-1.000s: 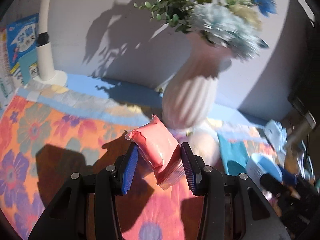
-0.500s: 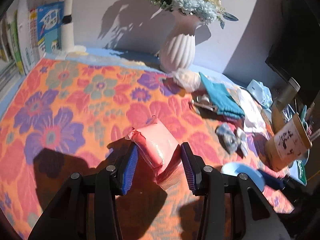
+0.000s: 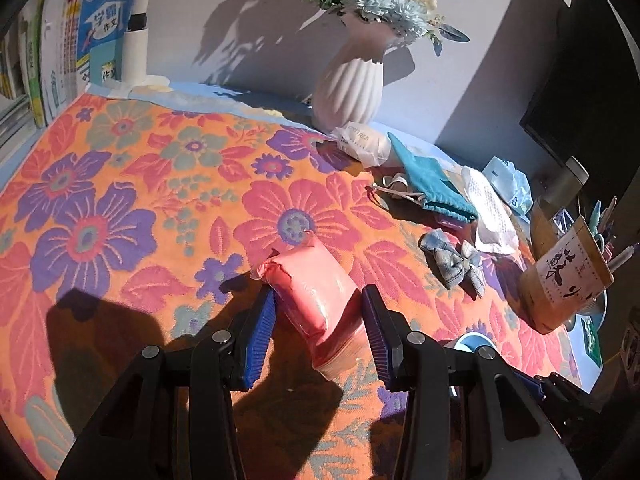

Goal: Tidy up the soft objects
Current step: 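Carry the blue cup item and pink pouch into the glass bowl, open both tools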

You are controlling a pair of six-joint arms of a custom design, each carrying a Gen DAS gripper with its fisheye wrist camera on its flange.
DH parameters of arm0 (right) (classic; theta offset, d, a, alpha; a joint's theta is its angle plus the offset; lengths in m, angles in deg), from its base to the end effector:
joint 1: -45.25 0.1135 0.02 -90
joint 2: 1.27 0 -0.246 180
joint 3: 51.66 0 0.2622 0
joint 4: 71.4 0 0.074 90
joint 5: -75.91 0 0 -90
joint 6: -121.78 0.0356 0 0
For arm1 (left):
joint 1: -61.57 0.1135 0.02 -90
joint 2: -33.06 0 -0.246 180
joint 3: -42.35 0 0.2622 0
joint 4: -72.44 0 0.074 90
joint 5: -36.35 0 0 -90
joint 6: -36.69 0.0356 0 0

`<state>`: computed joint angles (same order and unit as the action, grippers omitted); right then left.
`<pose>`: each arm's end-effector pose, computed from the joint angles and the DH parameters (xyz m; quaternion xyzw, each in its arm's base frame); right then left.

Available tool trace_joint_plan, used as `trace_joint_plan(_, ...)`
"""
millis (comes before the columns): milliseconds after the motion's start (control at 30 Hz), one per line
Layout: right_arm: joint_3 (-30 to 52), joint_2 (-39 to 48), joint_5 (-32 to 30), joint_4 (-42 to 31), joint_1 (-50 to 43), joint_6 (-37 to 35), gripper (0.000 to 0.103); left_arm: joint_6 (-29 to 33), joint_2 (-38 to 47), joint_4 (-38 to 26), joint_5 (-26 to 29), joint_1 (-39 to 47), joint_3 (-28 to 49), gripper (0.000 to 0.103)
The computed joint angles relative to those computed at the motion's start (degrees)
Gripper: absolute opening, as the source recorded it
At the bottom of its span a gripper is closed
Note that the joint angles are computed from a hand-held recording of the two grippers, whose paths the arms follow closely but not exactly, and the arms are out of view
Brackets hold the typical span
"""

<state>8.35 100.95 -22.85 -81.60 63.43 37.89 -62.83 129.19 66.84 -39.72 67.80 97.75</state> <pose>0.3146 0.1090 0.0912 -0.1237 0.9361 0.1383 0.2988 0.3190 0.0262 0.1085 -0.0816 0.9189 -0.1231 0.3658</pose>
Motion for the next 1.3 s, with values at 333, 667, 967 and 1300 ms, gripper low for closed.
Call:
trace_joint_plan(333,-2.7,-3.9,4.1,-1.2,-0.7,-0.1,0.063,-0.1,-5.9,-1.3,0.1,-4.0,-3.5,0.04)
trace_joint_plan(667,-10.1,-14.6,-3.2,-8.3,-16.2,0.9,0.063,-3.0,-12.8,-3.3,-2.0,-17.3,-5.9,0.04)
trace_joint_plan(967,-13.7,-23.3,-9.7,-10.2,-34.0,-0.3,0.063,-5.1,-13.1,-5.1,-7.7,-33.8,-2.2,0.04)
trace_joint_plan(1300,-10.4,-25.3,-14.9,-11.0,-47.9,-3.7,0.063,-6.4,-6.4,-6.7,-9.6,-45.0,8.4,0.04)
